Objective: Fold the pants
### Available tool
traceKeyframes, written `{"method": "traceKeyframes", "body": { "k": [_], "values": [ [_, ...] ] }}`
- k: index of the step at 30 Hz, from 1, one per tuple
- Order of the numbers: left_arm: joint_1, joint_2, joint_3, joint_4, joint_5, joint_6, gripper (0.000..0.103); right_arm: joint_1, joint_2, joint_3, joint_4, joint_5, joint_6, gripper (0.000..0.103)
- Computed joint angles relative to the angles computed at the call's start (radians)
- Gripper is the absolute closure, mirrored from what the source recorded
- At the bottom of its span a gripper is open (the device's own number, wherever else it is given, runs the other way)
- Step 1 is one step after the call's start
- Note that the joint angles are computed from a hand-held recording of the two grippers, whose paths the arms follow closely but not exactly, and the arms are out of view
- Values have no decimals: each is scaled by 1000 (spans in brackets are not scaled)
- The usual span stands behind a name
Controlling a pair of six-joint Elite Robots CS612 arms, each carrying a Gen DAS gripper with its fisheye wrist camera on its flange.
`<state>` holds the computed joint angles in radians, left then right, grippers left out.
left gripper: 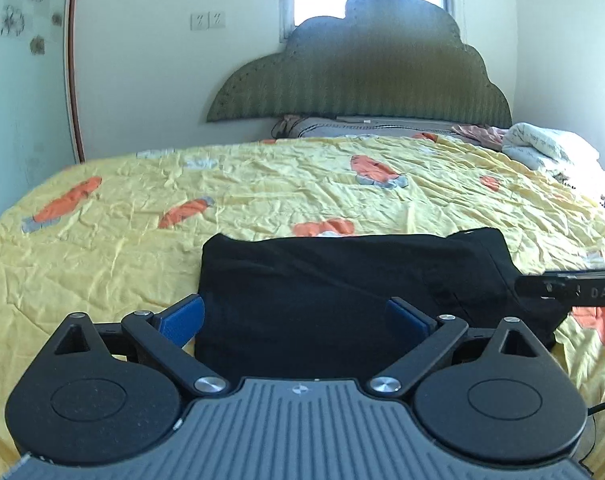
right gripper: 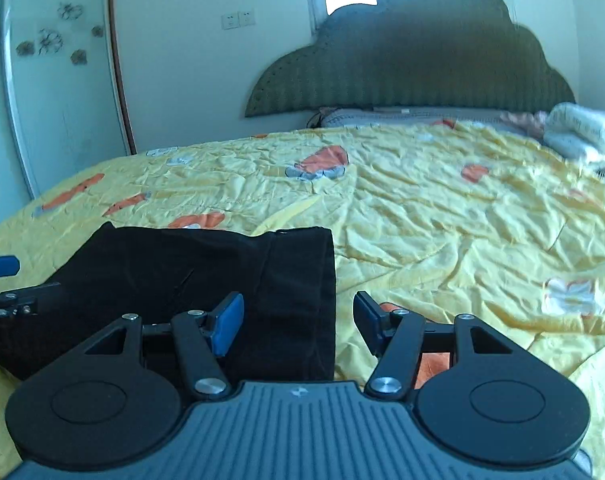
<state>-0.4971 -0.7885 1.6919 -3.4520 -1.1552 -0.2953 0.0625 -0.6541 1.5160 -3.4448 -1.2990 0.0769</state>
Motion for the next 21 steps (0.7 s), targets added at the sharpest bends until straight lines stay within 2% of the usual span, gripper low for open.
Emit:
{"method": "traceKeyframes", "body": {
  "k": [3, 6, 8, 11, 13, 14, 16, 17, 19, 20, 21],
  "values": [
    [76, -16, -19, 126, -208, -168, 7, -55, 17, -41, 150, 229, 84, 43],
    [144, -4, -48, 185, -412, -288, 7, -88, 36, -67, 193, 364, 146, 43],
    [171, 8, -61, 177, -499, -303, 5, -103, 38, -79, 242, 430, 133, 43],
    [197, 23, -83, 177, -626, -273, 5, -113, 30, -81, 304, 462, 91, 43],
    [206, 34, -93, 166, -680, -261, 5, -124, 33, -86, 350, 543, 49, 41],
    [209, 42, -102, 162, -709, -257, 5, -131, 42, -97, 390, 618, 31, 39],
    [212, 54, -114, 146, -736, -256, 3, -135, 55, -109, 399, 674, 18, 32],
    [214, 63, -123, 135, -751, -262, 3, -137, 66, -123, 405, 714, 36, 31],
    [220, 79, -137, 112, -776, -287, 5, -143, 107, -169, 374, 798, 125, 31],
    [223, 86, -144, 100, -783, -312, 8, -144, 134, -203, 331, 833, 201, 31],
    [226, 91, -149, 93, -787, -333, 16, -143, 156, -232, 281, 837, 277, 33]
  ]
}}
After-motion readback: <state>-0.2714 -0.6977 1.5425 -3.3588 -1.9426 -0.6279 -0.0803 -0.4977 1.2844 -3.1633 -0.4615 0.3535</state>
